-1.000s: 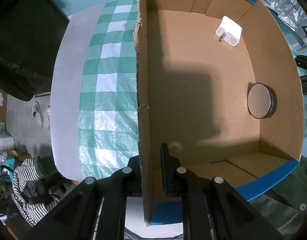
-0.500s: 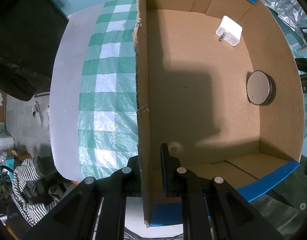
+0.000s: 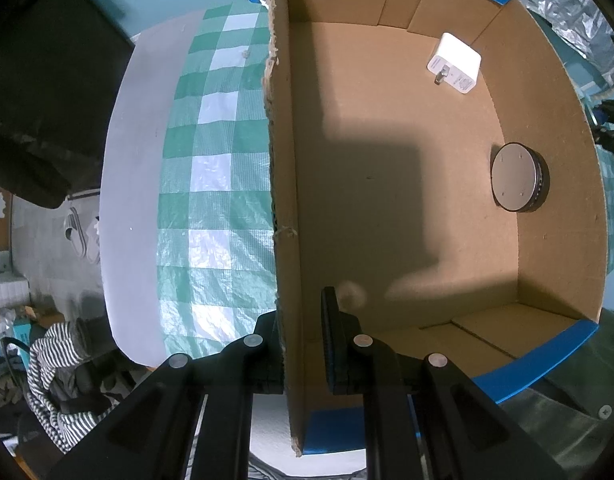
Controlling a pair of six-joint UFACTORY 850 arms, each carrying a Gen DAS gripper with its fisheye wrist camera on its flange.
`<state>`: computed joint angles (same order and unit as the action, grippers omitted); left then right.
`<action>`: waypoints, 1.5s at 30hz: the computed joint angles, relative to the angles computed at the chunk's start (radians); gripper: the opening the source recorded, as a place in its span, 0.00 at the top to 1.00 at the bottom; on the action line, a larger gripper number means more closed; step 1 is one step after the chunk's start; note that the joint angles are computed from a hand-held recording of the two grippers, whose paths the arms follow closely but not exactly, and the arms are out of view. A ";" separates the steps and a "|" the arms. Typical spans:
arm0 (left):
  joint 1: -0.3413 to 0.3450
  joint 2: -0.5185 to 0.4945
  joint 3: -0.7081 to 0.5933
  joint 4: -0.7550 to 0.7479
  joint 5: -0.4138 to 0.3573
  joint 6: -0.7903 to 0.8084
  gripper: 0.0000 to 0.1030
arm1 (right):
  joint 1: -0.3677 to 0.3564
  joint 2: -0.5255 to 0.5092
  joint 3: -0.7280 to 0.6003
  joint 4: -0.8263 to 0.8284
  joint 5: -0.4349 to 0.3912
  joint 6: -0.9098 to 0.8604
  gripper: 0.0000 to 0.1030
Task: Organize rigid objects
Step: 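Lift the tin and carry it over the box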
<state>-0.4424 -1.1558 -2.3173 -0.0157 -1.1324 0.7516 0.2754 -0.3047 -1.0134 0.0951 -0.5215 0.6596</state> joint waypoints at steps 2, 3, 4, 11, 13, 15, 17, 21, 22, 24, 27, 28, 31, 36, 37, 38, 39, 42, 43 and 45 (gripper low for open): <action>0.000 0.000 -0.001 0.000 0.000 0.002 0.88 | 0.001 0.007 -0.001 -0.009 -0.004 0.006 0.57; 0.001 0.000 -0.001 0.000 0.000 0.002 0.88 | 0.006 0.010 -0.006 -0.018 -0.012 0.019 0.57; 0.001 0.001 0.000 -0.001 0.000 0.002 0.88 | 0.001 0.011 -0.009 -0.019 -0.017 0.013 0.57; 0.000 0.000 -0.004 -0.002 -0.002 0.002 0.88 | -0.011 0.025 -0.038 -0.032 -0.060 -0.003 0.57; 0.000 0.000 -0.005 -0.003 -0.001 0.003 0.88 | -0.012 0.030 -0.048 -0.046 -0.070 0.000 0.57; 0.001 0.003 0.000 -0.006 0.003 0.004 0.88 | -0.013 0.031 -0.066 -0.060 -0.084 0.000 0.57; 0.001 0.003 -0.001 -0.008 0.003 0.002 0.88 | -0.013 0.032 -0.084 -0.080 -0.094 0.005 0.57; 0.000 0.008 0.009 -0.005 0.011 0.002 0.88 | -0.013 0.022 -0.123 -0.101 -0.107 -0.003 0.57; 0.000 0.009 0.010 -0.006 0.012 0.003 0.88 | -0.014 0.019 -0.132 -0.104 -0.109 -0.008 0.57; 0.001 0.010 0.012 -0.007 0.012 0.003 0.88 | -0.014 0.010 -0.154 -0.110 -0.114 -0.018 0.57; 0.001 0.010 0.012 -0.007 0.012 0.003 0.88 | -0.013 -0.006 -0.187 -0.118 -0.124 -0.034 0.57; 0.002 0.011 0.013 -0.008 0.013 0.004 0.88 | -0.013 -0.012 -0.199 -0.120 -0.127 -0.039 0.57; 0.003 0.011 0.012 -0.011 0.013 0.001 0.88 | -0.012 -0.030 -0.229 -0.123 -0.130 -0.055 0.57; 0.003 0.008 0.007 -0.010 0.012 0.001 0.88 | -0.015 -0.070 -0.279 -0.108 -0.134 -0.094 0.57; 0.004 0.008 0.007 -0.012 0.012 0.002 0.88 | -0.015 -0.080 -0.287 -0.102 -0.133 -0.103 0.57; 0.005 0.008 0.006 -0.013 0.012 0.002 0.88 | -0.016 -0.089 -0.296 -0.096 -0.135 -0.112 0.57; 0.006 0.005 0.002 -0.014 0.009 0.002 0.88 | -0.016 -0.101 -0.307 -0.087 -0.137 -0.125 0.57; 0.005 0.005 0.002 -0.014 0.010 0.001 0.88 | -0.014 -0.124 -0.326 -0.073 -0.140 -0.149 0.57; 0.005 0.004 0.001 -0.014 0.010 0.001 0.88 | -0.014 -0.134 -0.333 -0.062 -0.139 -0.161 0.57; 0.005 0.004 0.001 -0.015 0.009 0.001 0.88 | -0.012 -0.152 -0.346 -0.050 -0.145 -0.174 0.57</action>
